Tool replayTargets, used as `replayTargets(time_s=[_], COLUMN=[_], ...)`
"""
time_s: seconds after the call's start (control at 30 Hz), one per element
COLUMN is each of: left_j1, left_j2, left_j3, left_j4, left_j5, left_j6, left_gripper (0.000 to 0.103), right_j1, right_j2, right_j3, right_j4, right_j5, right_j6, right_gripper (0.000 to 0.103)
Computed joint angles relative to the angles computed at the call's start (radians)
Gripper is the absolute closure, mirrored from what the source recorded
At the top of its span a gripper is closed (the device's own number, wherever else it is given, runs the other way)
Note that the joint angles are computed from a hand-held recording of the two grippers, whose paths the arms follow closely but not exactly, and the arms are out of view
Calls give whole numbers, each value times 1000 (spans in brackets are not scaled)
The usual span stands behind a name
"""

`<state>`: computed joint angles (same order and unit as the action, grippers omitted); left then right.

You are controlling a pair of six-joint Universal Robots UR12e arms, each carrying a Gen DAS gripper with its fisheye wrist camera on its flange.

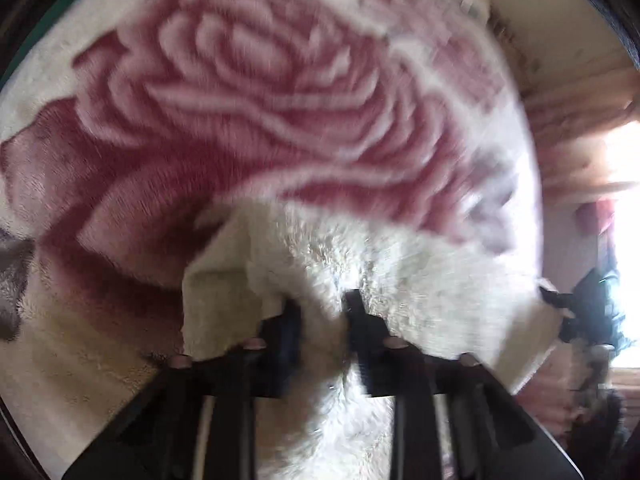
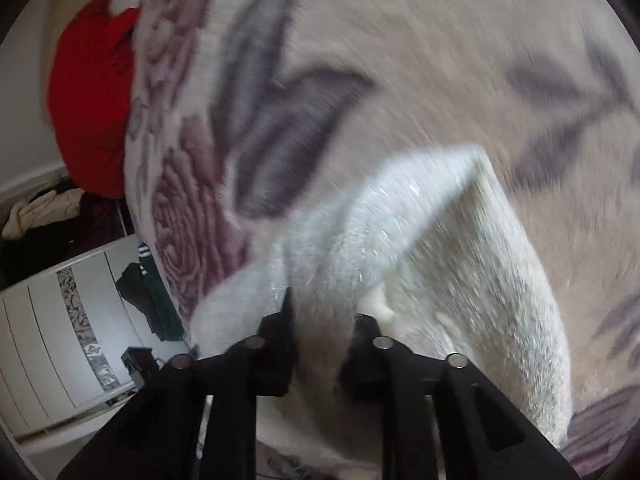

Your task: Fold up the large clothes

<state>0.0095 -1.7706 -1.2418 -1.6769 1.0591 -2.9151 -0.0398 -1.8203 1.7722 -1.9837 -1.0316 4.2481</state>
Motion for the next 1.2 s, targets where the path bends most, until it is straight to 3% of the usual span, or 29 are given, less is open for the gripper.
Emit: replayTargets(time_s=[0.1,0.17,0.27,0.37,0.4,0.5,0.57,0.63,0.73,0.8,0.83,0.9,0.93,1.0,1.13,1.2], left_j1=[30,24,16,44,56,64,70,67,83,109,126,153,164,162,69,38], left_j2=[-3,-11,-25,-44,-41,-25,-26,-35,-29,-14,-1,25,40,49,-14,-42], left_j3=[4,-3,-24,-18,-15,-2,9,28,20,-11,-30,-71,-96,-100,1,23], left_j4=[8,61,138,34,-3,-72,-146,-188,-203,-192,-180,-143,-117,-119,-213,-255], left_j5=[-63,-18,78,-28,-61,-73,-112,-96,-149,-231,-281,-378,-440,-461,-180,-130], left_j6=[-36,-74,-160,-179,-153,-85,-55,-54,-89,-121,-133,-154,-159,-130,-25,-2], left_gripper=[92,97,100,100,99,99,99,99,99,98,91,44,16,9,9,9], right_j1=[-3,-8,5,-2,-9,-24,-32,-34,-32,-33,-30,-26,-24,-21,-22,-24], right_j2=[22,44,67,42,28,-7,-35,-47,-44,-47,-46,-45,-44,-42,-42,-41], right_j3=[-39,-54,-75,-34,-13,13,31,46,53,69,73,78,77,72,75,76], right_j4=[-73,-73,25,-8,-36,-68,-81,-88,-43,-58,-74,-91,-95,-81,-73,-68], right_j5=[-67,-78,-141,-163,-142,-98,-80,-48,-14,10,13,16,18,21,29,32], right_j6=[-3,-20,-58,-6,14,38,33,38,31,44,58,67,67,49,35,36], right_gripper=[89,89,89,84,75,40,37,34,34,34,34,34,34,34,33,34])
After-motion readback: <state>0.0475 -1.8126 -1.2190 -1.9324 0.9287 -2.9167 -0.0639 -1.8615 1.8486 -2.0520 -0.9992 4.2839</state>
